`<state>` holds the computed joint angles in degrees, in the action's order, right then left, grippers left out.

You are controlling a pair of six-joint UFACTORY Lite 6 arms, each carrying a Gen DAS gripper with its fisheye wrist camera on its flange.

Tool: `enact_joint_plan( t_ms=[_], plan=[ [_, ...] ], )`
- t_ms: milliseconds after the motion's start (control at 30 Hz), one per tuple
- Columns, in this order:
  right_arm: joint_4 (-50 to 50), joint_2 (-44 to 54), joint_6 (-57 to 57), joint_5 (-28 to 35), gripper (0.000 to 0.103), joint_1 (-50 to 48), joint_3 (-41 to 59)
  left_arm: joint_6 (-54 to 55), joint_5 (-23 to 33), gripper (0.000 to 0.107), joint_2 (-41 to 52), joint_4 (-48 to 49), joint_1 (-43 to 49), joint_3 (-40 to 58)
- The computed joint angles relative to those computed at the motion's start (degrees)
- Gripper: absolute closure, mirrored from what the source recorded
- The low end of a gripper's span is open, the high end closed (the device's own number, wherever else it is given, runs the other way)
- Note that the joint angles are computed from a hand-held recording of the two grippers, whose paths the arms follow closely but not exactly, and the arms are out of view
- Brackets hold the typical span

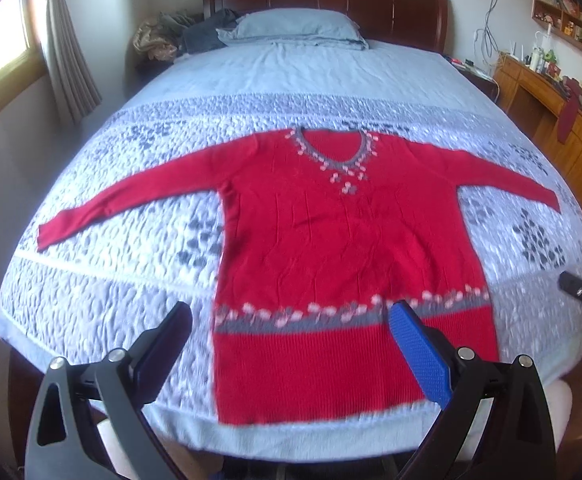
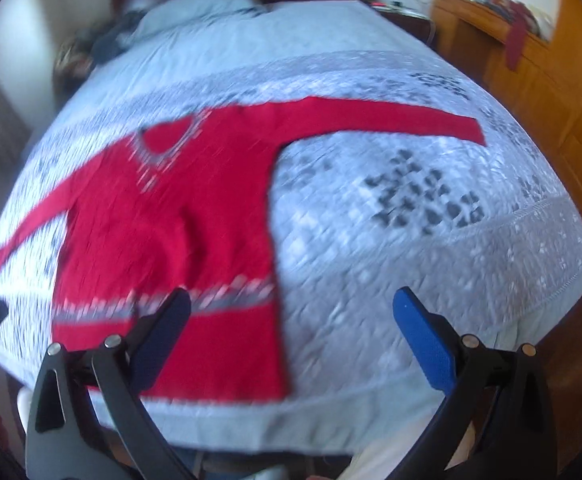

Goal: Fold small clothes

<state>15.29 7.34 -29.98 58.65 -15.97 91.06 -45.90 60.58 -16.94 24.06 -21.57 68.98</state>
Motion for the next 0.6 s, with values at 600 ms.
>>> enact_joint_plan(
  t_ms=[600],
  plan=[
    [-3.63,-14.39,4.61,-1.03,0.003,9.62,-15.41,-2.91,3.16,0.008,-7.61,-0.06,-4.96,-6.09]
  ],
)
